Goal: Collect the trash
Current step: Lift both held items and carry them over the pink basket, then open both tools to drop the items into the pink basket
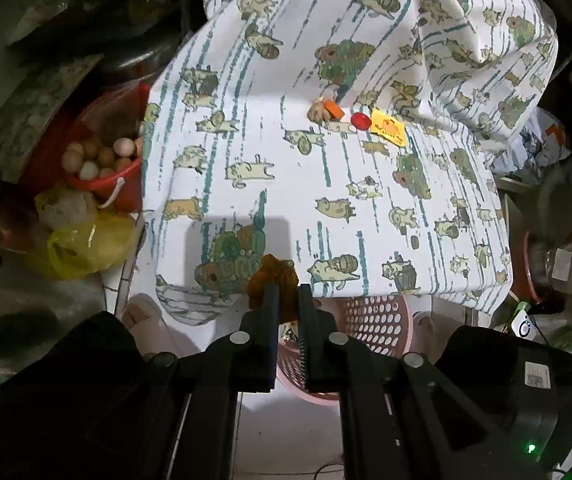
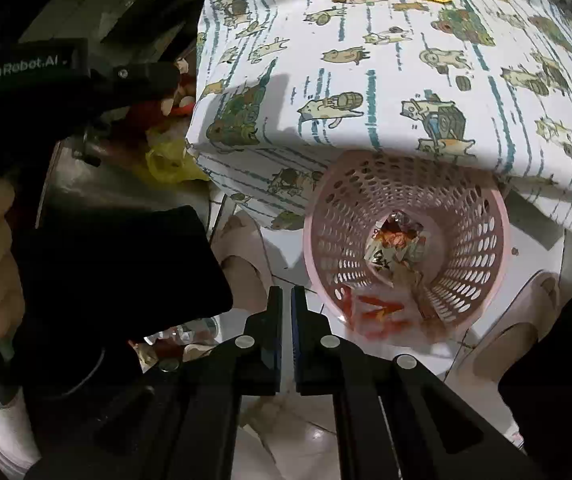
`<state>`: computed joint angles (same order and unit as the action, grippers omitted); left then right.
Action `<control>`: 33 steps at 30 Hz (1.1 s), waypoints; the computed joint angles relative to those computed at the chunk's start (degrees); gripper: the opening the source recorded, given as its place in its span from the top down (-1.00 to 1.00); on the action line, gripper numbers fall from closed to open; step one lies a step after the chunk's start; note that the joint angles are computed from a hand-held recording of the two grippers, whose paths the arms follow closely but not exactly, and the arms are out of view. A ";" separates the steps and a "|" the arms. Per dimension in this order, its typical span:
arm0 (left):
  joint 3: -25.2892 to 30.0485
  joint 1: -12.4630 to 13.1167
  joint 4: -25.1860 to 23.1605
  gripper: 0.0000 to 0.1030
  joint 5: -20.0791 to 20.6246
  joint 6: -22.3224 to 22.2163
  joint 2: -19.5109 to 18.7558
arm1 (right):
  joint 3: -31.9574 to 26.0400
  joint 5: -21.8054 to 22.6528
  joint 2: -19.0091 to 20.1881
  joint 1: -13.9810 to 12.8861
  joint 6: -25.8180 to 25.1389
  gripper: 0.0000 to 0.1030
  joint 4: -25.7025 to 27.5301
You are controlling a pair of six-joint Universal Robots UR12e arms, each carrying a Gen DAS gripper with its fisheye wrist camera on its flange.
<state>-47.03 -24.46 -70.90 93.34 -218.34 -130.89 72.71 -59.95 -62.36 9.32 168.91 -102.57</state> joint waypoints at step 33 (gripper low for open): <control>7.53 -1.65 -5.25 -0.15 -3.90 5.55 -7.96 | -3.40 -19.05 4.84 -0.74 12.13 0.90 -13.65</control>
<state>-39.50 -26.12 -76.16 89.43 -212.79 -138.86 69.31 -79.00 -57.52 8.58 181.04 -116.22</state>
